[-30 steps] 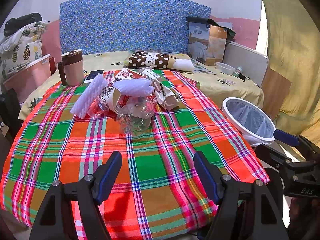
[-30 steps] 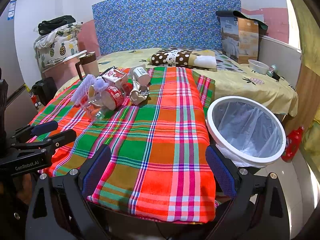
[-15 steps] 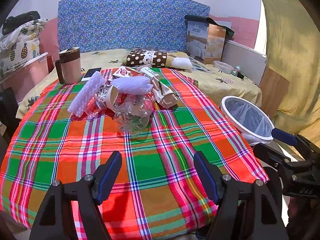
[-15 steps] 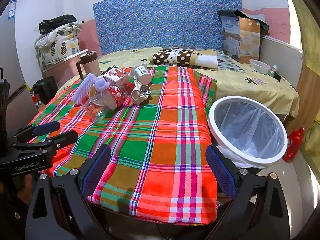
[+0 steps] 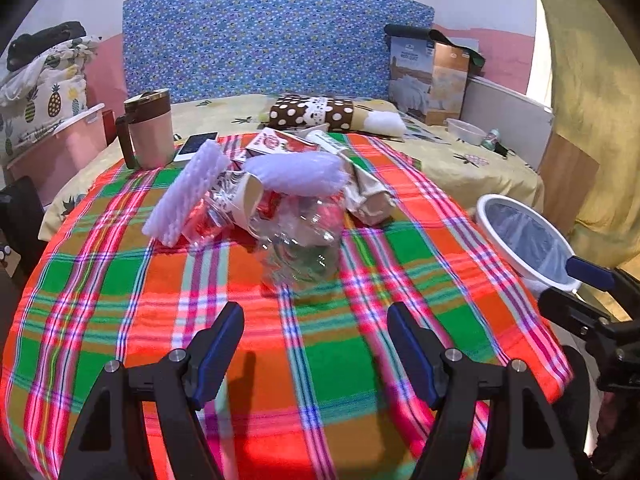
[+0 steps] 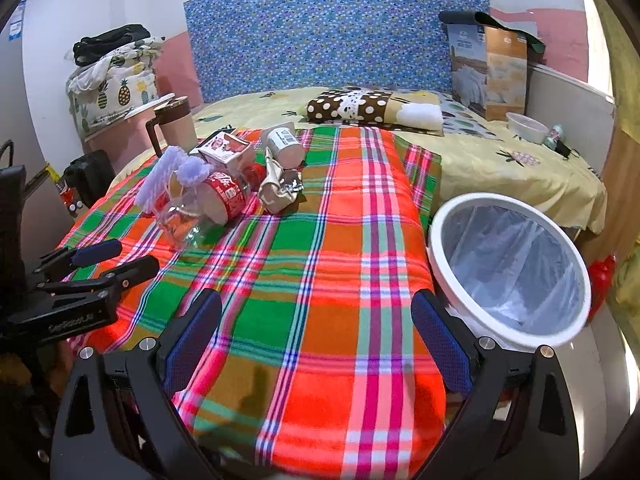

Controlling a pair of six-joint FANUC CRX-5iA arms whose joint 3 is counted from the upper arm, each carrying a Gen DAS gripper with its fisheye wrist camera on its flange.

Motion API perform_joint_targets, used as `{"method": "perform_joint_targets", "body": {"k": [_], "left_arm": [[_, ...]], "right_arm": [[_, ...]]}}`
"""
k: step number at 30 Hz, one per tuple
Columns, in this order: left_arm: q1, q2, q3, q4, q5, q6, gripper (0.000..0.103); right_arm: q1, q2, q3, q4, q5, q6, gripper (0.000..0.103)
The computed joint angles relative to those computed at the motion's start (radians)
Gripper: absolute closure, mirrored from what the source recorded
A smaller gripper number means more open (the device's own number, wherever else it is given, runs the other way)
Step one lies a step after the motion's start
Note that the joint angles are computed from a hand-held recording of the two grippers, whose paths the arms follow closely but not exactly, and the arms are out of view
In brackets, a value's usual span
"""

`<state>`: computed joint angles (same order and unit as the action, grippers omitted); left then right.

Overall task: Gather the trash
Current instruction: 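Grasp the clear plastic bottle with the left tool while the right tool grasps crumpled white paper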

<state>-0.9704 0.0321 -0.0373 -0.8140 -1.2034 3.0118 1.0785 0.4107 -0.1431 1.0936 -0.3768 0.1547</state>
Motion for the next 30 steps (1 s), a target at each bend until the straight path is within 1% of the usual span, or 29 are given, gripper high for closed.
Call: {"method": "perform_joint_targets", "body": {"k": [3,4,6,9,11,12,15,16,17,19,22,24,26,27,29,30], "left_arm": [[0.042,-0.028,-0.031,0.006,0.048,0.005,0.029],[0.053,-0.029,-0.033,0.001,0.049,0.003,0.029],[0.075,-0.027,-0.033,-0.002,0.054,-0.009,0.029],[0.118,-0.042,-0.055,0.014,0.110,-0.023,0.029],[0.145,-0.048,-0.065,0.025,0.149,-0.043,0.029],[0.156,-0.050,-0.070,0.030,0.167,-0.052,0.029],[0.194,-0.040,-0.074,0.062,0.212,-0.094,0.029],[0.209,-0.034,-0.074,0.077,0.226,-0.114,0.029],[0.217,-0.029,-0.074,0.086,0.230,-0.126,0.029],[0.238,-0.019,-0.074,0.106,0.249,-0.157,0.029],[0.266,-0.017,-0.086,0.131,0.284,-0.180,0.029],[0.287,-0.016,-0.096,0.156,0.311,-0.197,0.029],[0.303,-0.015,-0.106,0.179,0.333,-0.213,0.030],[0.313,-0.016,-0.113,0.196,0.346,-0.225,0.030],[0.324,-0.019,-0.123,0.212,0.364,-0.235,0.039],[0.326,-0.021,-0.127,0.214,0.367,-0.234,0.039]], "right_arm": [[-0.004,0.020,0.030,-0.015,0.009,0.038,0.007],[-0.005,0.028,0.045,-0.038,0.012,0.064,0.007],[-0.001,0.045,0.078,-0.087,0.005,0.116,0.009],[0.003,0.075,0.132,-0.164,0.008,0.215,0.013],[0.005,0.098,0.174,-0.216,0.002,0.279,0.019],[0.004,0.107,0.194,-0.244,0.002,0.311,0.019],[0.006,0.146,0.273,-0.363,-0.009,0.437,0.022],[0.009,0.164,0.315,-0.428,-0.028,0.506,0.029],[0.010,0.178,0.348,-0.475,-0.045,0.557,0.033],[0.011,0.206,0.413,-0.564,-0.071,0.651,0.033],[0.010,0.237,0.484,-0.653,-0.101,0.746,0.036],[0.006,0.257,0.534,-0.726,-0.127,0.818,0.040],[0.002,0.279,0.584,-0.787,-0.158,0.878,0.049],[-0.002,0.289,0.608,-0.823,-0.170,0.913,0.050],[-0.009,0.308,0.653,-0.876,-0.197,0.960,0.052],[-0.011,0.312,0.664,-0.893,-0.201,0.975,0.053]]}}
